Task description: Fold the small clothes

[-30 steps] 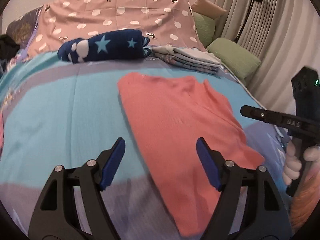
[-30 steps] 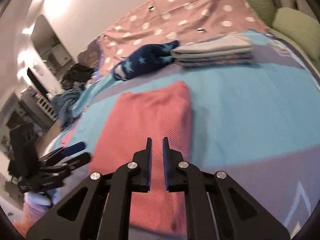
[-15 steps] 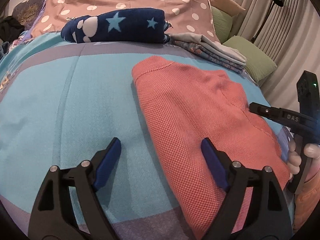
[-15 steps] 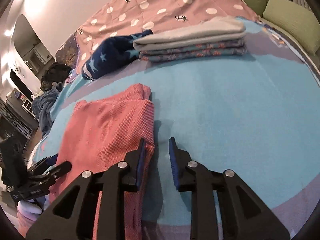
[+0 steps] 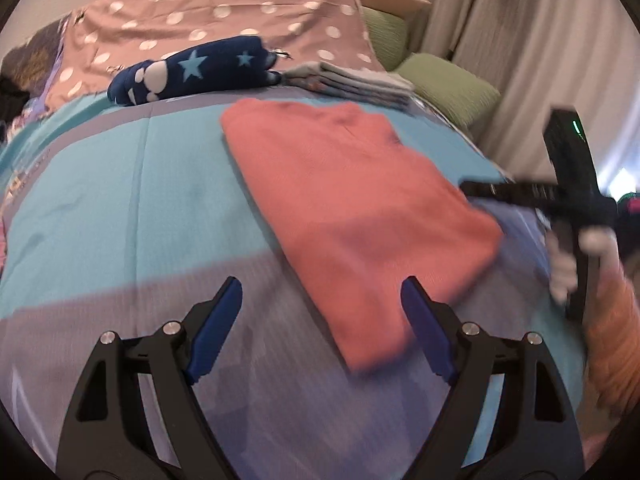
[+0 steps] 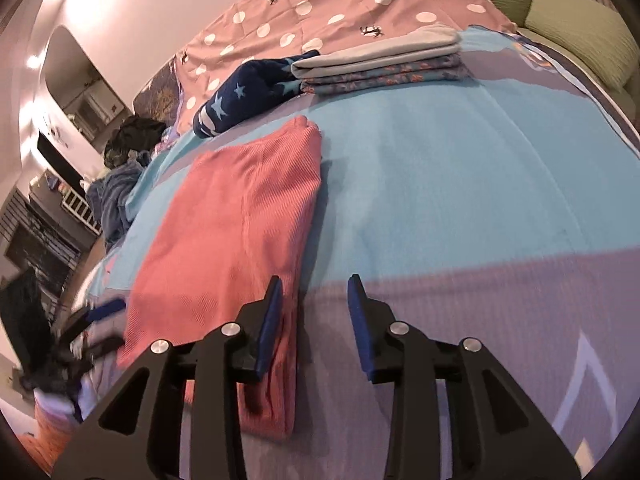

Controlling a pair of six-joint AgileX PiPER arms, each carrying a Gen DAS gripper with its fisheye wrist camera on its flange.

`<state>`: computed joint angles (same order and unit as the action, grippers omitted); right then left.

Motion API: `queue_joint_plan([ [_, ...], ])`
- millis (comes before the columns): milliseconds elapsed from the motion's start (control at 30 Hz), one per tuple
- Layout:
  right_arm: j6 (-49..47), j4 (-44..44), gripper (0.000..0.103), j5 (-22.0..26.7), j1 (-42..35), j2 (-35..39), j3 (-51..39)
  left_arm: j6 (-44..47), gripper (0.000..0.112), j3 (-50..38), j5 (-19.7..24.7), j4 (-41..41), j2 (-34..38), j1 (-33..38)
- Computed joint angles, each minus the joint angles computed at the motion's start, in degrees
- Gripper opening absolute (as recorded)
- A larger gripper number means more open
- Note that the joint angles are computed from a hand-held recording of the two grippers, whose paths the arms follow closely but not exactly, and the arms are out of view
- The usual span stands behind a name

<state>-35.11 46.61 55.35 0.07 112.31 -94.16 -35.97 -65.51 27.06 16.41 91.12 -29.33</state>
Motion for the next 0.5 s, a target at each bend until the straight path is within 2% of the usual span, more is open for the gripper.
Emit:
queue_joint_plan([
  [67, -2.75, 2.81, 0.036, 0.41, -0.67, -1.66, 3.36, -7.23, 0.083, 0.73, 3.99, 8.01, 0.22, -3.95],
  [133, -4.86, 3.80, 0.043, -0.04, -0.28, -2.67, 5.83, -10.22, 0.083, -0.97, 8.66, 11.78, 2.53, -6.00],
  [167, -5.23, 3.53, 0.044, -0.74, -0.07, -3.49, 7.26, -13.33, 0.083, -2.60, 11.55, 14.62, 4.17, -6.98],
  [267, -5.99, 2.63, 0.044, -4.73, 1.40, -4.99, 10.07, -19.05, 0.083, -4.39, 15.15, 19.36, 5.11, -8.41],
  [400, -6.69, 2.56, 0.045, -5.98, 1.83, -5.30, 10.87, -20.75, 0.082, -2.20, 13.82, 19.79, 1.81, -9.32],
  [500, -7.21, 3.73, 0.048, -4.93, 1.41, -4.27, 10.09, -22.06, 0.082, -2.50, 13.91, 21.14, 1.97, -8.81],
])
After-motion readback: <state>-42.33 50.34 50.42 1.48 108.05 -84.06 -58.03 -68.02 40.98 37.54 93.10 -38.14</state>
